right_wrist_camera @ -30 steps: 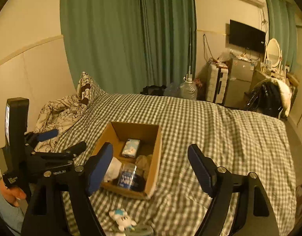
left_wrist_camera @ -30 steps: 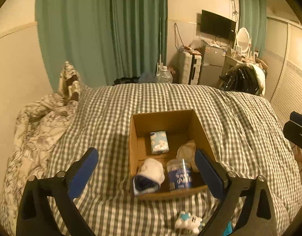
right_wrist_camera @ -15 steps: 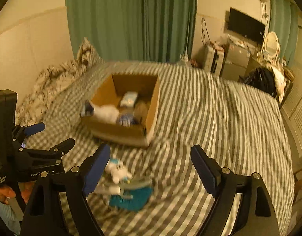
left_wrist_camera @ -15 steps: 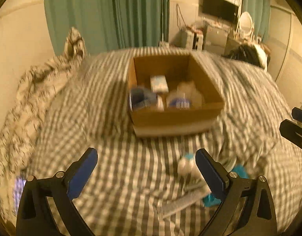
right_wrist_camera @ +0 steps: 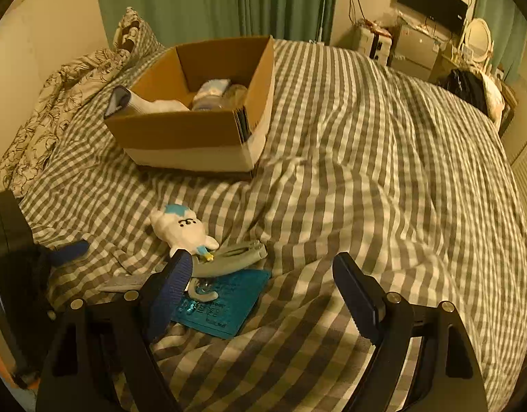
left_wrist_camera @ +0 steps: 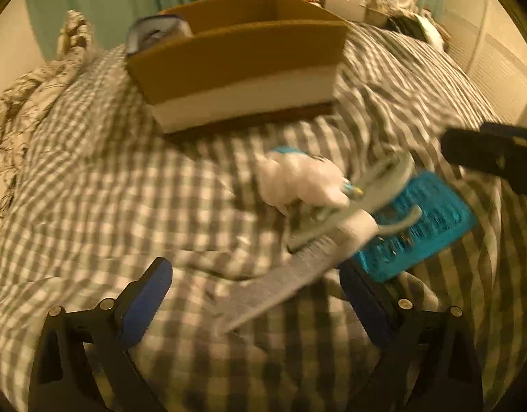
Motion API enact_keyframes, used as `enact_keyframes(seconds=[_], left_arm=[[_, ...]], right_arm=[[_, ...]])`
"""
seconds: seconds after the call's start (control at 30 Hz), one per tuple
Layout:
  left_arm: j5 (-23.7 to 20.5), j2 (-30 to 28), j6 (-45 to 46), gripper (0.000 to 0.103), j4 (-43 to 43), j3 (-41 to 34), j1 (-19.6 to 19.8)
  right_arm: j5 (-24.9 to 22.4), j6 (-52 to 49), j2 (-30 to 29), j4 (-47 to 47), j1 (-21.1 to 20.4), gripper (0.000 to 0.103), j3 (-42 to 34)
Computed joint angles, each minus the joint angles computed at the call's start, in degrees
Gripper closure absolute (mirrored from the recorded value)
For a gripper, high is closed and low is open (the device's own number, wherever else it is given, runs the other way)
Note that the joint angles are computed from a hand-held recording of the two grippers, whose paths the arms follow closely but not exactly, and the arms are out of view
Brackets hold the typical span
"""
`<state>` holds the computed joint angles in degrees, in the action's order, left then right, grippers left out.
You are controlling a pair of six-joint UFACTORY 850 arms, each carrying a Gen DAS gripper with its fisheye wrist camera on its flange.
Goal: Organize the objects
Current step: 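Grasp the white tube with the left tool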
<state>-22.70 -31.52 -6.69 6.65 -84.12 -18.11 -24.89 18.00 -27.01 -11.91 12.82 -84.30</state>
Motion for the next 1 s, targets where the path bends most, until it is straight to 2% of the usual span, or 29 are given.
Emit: enact_keyframes(seconds=[0.1, 0.17, 0.2, 0.27, 0.33, 0.53, 0.63, 0.77, 1.0], left_arm=[[-0.70, -1.32, 6.00, 0.025, -4.90, -1.31, -0.35], [-1.28, -2.08, 9.71, 0.052, -7.58, -2.07, -0.66], [-1.64, -2.19, 11.48, 0.057, -8.85, -2.18, -0.76], [-0.14, -1.49, 10.73, 0.068, -6.10, -1.04, -1.37], [0.68, -0.61, 10.51, 0.072, -5.18, -0.12, -1.47], [0.25, 2.17, 12.67, 0.089, -10.58, 0.44, 0.81], [0.08, 2.93, 14.03, 0.089, -14.31, -0.09, 2.61], [0.62, 2.47, 4.50, 0.089, -5.05, -1.72, 3.44], [-0.67, 0.64, -5.94, 0.089, 4.81, -4.00, 4.59]], right_arm=[[-0.73, 0.16, -0.56, 0.59, -0.07, 0.019, -0.66], [-1.08, 0.29, -0.74, 0.69, -0.10, 0.019, -0.76], [-1.11, 0.48, -0.79, 0.59, -0.07, 0.019, -0.76], [-1.18, 0.68, -0.82, 0.51, -0.06, 0.019, -0.80], [-1.28, 1.15, -0.84, 0.04, 0.00, 0.019, -0.84], [-1.41, 1.90, -1.07, -1.42, 0.49, 0.019, -1.19], [-1.69, 0.64, -1.84, -0.56, 0.78, 0.019, -2.16], [-2.57, -2.41, -4.08, 0.64, 1.91, 0.019, -5.04], [-5.90, -9.24, -10.84, 4.18, 3.88, 0.019, -12.84]])
